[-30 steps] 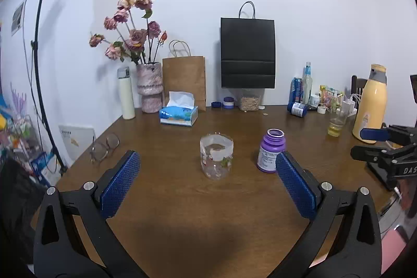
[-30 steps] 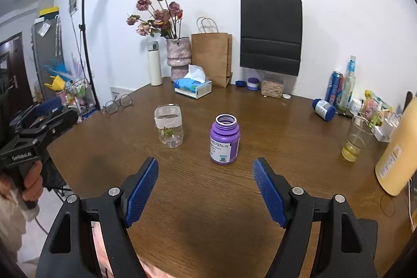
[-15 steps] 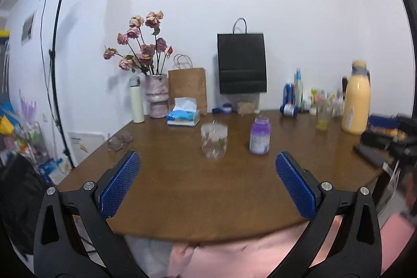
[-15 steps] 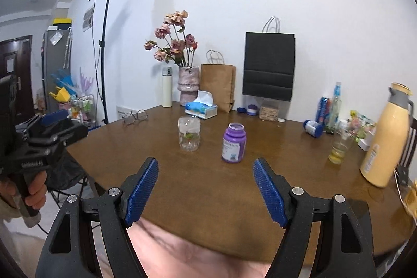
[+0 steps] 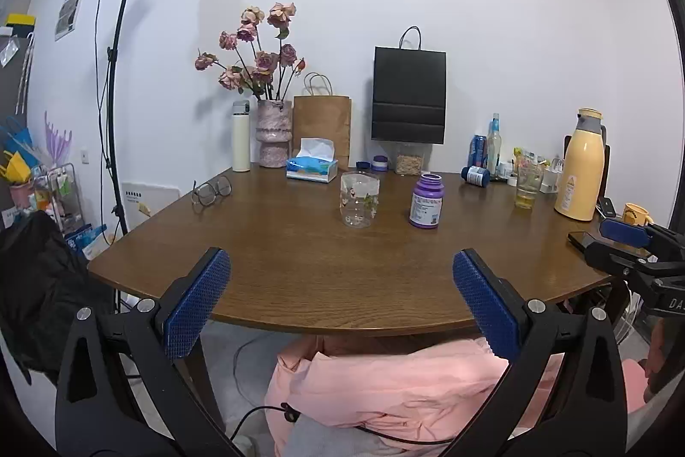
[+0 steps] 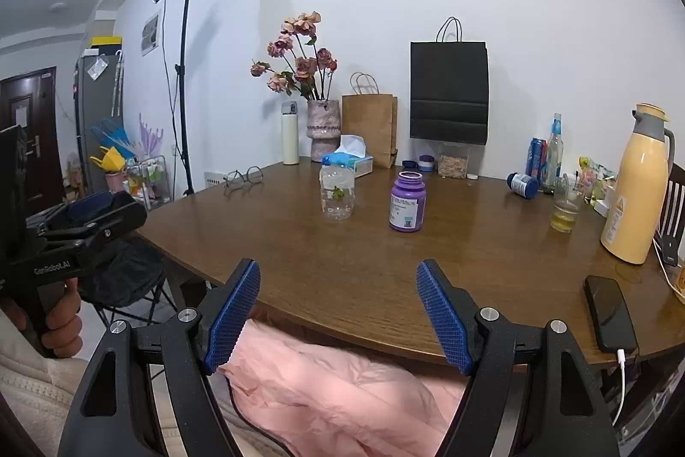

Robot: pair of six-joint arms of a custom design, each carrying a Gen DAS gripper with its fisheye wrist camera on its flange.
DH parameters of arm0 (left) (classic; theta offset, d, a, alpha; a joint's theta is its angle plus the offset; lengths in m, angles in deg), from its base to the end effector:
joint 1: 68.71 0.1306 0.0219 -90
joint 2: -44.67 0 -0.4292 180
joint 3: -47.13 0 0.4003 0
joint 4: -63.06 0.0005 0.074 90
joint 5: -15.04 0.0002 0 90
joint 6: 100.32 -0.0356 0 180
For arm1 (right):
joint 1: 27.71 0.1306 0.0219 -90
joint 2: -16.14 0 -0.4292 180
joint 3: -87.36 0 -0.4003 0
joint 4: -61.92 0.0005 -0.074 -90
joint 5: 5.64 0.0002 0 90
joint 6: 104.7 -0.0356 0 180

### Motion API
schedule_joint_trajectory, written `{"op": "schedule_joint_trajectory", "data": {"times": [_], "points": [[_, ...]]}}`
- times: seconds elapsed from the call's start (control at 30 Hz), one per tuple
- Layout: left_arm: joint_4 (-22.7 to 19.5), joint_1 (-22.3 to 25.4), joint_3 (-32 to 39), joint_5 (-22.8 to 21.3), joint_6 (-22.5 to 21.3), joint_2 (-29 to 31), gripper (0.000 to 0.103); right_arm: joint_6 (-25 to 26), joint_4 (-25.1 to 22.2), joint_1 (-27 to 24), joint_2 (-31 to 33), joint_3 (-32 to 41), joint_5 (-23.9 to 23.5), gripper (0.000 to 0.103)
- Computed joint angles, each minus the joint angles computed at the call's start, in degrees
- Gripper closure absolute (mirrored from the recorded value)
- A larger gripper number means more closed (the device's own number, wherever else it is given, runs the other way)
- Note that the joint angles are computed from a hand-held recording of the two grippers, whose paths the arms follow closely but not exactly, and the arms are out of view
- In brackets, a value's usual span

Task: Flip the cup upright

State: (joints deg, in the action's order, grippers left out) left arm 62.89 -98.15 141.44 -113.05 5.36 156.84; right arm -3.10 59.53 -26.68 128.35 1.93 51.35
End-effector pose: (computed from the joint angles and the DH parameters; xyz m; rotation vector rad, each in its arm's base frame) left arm 0.5869 -0.3066 0.3735 -0.2275 1.8031 0.0709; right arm 0.6627 0.0308 0.3709 -0.5831 1.7915 0.4254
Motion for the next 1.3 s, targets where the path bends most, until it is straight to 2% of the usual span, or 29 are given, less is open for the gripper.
{"op": "schedule_joint_trajectory", "data": {"times": [1.3], "points": [[1.2,0.2,-0.4,-0.3,-1.1,-0.3,0.0,-0.8,-1.0,-0.1,0.5,1.1,-0.5,0.023]]}}
